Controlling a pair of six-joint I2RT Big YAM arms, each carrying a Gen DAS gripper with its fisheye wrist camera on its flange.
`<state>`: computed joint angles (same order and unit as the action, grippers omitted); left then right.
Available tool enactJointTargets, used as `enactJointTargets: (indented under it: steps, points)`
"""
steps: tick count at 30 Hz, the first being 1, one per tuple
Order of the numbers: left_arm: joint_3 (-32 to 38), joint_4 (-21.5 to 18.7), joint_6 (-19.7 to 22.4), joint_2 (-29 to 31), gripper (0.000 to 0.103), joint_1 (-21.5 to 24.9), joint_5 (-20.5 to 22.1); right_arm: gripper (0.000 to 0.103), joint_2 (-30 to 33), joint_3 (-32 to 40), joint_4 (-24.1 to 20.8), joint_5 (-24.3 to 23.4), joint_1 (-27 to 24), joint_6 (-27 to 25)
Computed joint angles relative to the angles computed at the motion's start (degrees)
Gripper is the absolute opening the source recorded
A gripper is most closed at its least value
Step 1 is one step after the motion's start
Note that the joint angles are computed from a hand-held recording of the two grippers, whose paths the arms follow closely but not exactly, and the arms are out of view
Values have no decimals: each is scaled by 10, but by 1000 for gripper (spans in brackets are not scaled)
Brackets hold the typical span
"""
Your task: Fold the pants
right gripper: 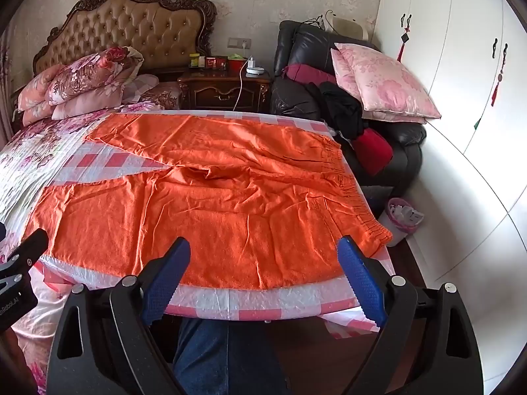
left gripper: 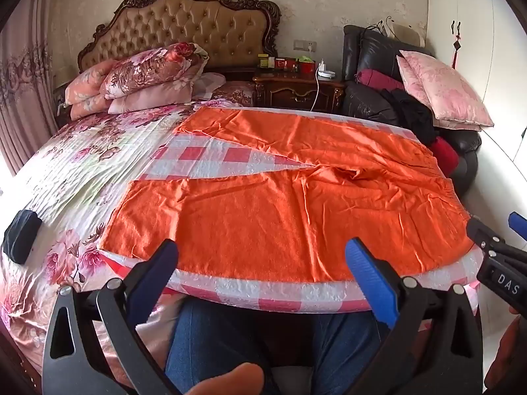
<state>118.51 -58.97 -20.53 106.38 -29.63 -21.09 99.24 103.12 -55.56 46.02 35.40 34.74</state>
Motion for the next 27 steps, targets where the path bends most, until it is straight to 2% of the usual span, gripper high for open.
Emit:
enactJointTargets:
  steps: [1,2,4,8,9,27]
  points:
    - [0,1,-2,0,101,1,7,88,1,2,-1,1,1,-1]
    - [-15,20,-2,-11,101,0,7,88,3,3,-3,1,1,-1]
    - [-18,22,-1,-13,101,-2,5,88,-1,-4,6,-10,-8,-7]
    - [-21,22,1,-19,101,-6,2,88,-3,-7,17,-25,-14,-11]
    - [-1,13,5,-3,101,-7,-3,88,-5,-11,15,-8,-5,-3]
    - [-15,22,0,-12,101,-4,9,88,-7,-10,10,-10,-1,6]
